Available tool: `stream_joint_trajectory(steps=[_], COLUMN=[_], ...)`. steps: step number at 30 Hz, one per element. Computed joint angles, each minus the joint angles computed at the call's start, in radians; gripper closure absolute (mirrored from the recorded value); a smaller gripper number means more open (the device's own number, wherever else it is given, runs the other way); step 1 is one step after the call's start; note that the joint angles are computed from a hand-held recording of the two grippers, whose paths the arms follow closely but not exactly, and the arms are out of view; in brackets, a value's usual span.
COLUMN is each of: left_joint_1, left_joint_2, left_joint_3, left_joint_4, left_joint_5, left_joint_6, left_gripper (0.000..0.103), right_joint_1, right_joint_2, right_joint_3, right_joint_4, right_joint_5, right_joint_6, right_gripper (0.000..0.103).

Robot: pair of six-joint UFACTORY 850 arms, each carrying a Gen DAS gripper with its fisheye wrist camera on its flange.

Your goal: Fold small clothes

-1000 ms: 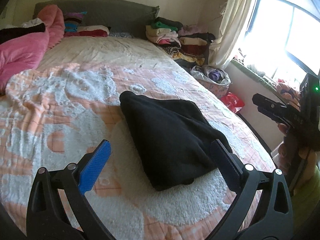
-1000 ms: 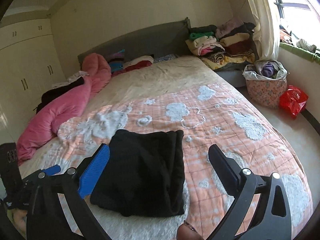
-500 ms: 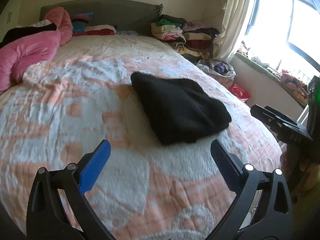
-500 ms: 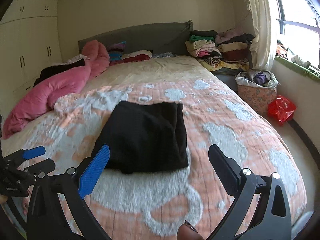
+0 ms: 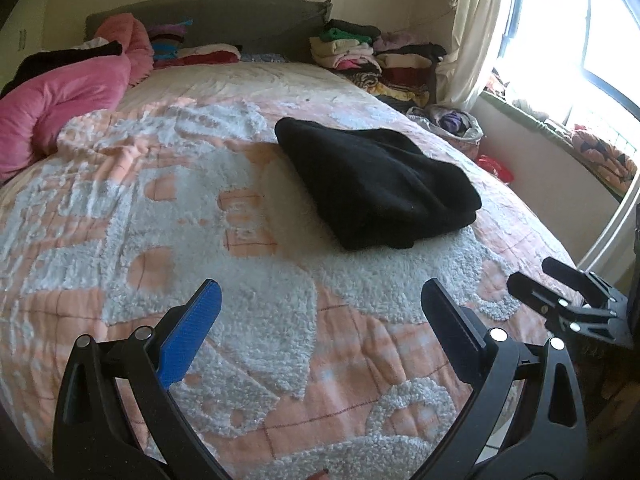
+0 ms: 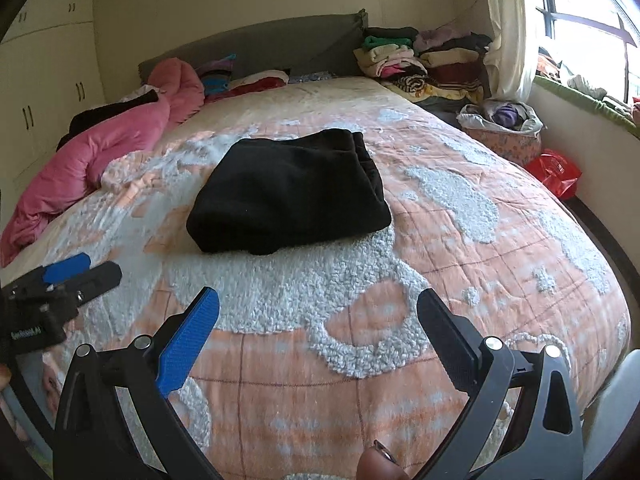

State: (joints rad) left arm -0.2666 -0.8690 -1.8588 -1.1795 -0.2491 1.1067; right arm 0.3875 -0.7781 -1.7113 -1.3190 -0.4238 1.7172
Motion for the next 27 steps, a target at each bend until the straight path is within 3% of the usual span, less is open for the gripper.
stream_joint_trajectory(steps=[4, 17, 27], left_joint_1=[0.000, -0.003, -0.003], left_joint_2=[0.005, 0.001, 0.002], left_joint_3=[0.007, -0.003, -0.004], left_joint_4=[-0.036, 0.106, 0.131], left_joint_5=[-0.002, 0.018, 0.021], left_joint_6=[0.038, -0.104, -0.132], left_gripper=[0.009, 0.009, 0.009], right_joint_1=[0.003, 0.004, 0.002], right_joint_2=[0.004, 0.004, 0.004], right_joint_3=[0.000, 0.002, 0.007], right_joint_4=[0.008, 0.054, 0.070], right_joint_5=[-0.011, -0.019, -0.014], right_joint_6=[-0.012, -0.048, -0.053], right_gripper=[0.004, 0.004, 0.004])
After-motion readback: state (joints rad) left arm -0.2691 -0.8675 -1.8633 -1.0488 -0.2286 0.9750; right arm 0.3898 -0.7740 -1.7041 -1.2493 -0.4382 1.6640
